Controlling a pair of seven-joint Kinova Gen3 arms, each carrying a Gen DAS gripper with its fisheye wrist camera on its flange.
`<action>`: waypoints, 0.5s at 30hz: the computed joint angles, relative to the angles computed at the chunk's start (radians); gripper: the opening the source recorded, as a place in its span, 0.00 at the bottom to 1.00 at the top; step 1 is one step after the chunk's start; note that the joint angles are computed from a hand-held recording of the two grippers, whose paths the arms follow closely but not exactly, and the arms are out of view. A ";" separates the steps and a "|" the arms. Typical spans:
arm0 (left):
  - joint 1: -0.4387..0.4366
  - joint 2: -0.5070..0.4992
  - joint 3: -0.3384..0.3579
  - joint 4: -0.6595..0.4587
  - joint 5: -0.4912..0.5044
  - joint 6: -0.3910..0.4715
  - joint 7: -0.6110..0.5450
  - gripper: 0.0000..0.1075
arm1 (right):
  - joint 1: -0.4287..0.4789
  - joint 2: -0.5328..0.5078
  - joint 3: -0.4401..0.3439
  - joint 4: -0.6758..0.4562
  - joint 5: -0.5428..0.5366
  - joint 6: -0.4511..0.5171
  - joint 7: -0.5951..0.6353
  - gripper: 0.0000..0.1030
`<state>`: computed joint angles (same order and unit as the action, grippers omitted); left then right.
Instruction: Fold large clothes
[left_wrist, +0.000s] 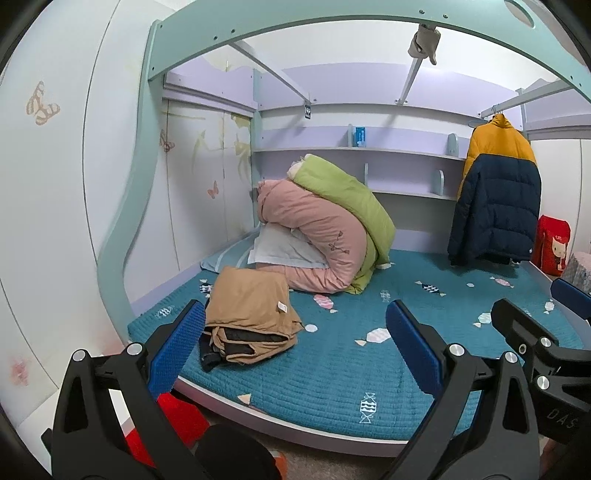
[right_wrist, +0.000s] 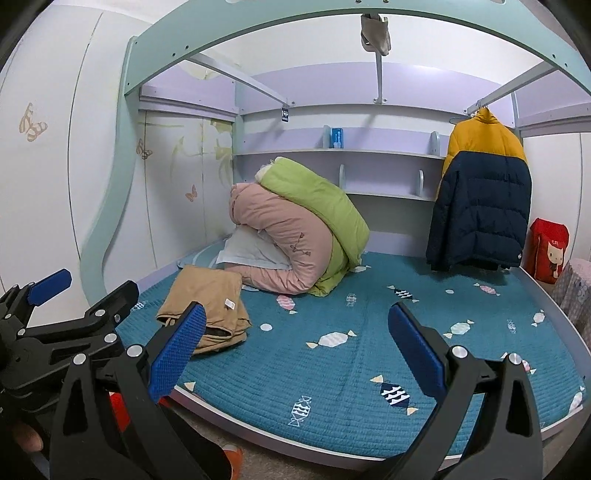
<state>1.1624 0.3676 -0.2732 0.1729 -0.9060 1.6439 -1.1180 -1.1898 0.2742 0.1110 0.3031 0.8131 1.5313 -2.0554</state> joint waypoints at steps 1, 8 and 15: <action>0.002 0.002 -0.002 0.000 -0.002 -0.002 -0.002 0.91 | 0.003 -0.001 -0.001 0.001 -0.003 -0.001 -0.002 0.93; 0.021 -0.006 0.006 0.037 -0.032 -0.022 0.017 0.91 | 0.011 -0.014 -0.012 0.021 0.006 -0.006 -0.017 0.93; 0.022 -0.007 0.020 0.049 -0.050 -0.028 0.027 0.91 | 0.014 -0.016 -0.020 0.030 0.012 -0.004 -0.029 0.93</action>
